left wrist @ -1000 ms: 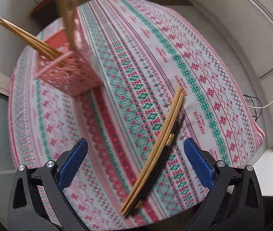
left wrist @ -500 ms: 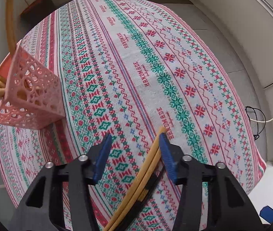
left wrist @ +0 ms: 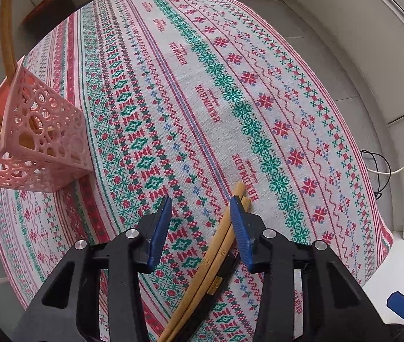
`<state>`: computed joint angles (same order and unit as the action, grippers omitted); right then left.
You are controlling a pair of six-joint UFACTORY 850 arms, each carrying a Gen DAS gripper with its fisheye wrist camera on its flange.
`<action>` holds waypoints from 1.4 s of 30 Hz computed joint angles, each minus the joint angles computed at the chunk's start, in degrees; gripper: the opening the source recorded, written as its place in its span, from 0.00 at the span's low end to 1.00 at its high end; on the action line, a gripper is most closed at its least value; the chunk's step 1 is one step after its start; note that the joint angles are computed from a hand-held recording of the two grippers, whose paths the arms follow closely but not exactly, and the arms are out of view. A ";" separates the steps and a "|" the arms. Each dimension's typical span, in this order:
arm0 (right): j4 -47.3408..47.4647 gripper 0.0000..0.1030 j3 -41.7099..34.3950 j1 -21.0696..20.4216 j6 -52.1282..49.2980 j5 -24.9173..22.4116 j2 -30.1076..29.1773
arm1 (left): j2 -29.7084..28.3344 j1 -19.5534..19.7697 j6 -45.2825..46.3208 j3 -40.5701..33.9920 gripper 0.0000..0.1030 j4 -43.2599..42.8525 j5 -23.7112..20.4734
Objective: Organize utensils
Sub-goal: 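Grasp a wooden chopstick with the left tool while the right tool grasps another, then carry both held chopsticks up to the pink holder and lower them in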
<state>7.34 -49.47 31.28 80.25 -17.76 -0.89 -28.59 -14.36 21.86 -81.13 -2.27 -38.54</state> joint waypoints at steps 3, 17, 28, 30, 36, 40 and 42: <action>0.79 0.91 -0.11 0.02 -1.02 0.00 -0.17 | 1.54 0.27 1.00 1.97 0.38 -0.58 0.50; -11.18 0.91 -2.30 0.07 10.28 -4.08 -2.08 | 3.16 1.67 4.51 5.74 0.10 -0.71 2.47; -24.73 0.90 -18.13 0.83 8.28 -10.43 -17.51 | 19.09 9.83 21.58 17.62 0.07 -11.80 11.98; -25.98 0.90 -21.73 0.78 7.55 -12.12 -21.12 | 20.97 11.52 22.81 18.28 0.07 -13.73 12.09; -22.44 0.83 -27.53 0.47 1.11 -13.42 -27.09 | 22.26 13.69 24.82 18.04 0.07 -16.43 12.29; -22.75 0.57 -33.64 1.76 -3.21 -18.24 -32.06 | 22.34 14.15 25.69 17.89 0.07 -17.63 11.99; -26.97 0.25 -36.95 3.14 -3.66 -21.17 -34.54 | 22.67 14.45 26.63 18.02 0.07 -18.47 11.88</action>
<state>-19.63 -86.42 34.41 76.59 -38.93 -35.43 -5.92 0.08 48.49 -63.11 -20.74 -26.65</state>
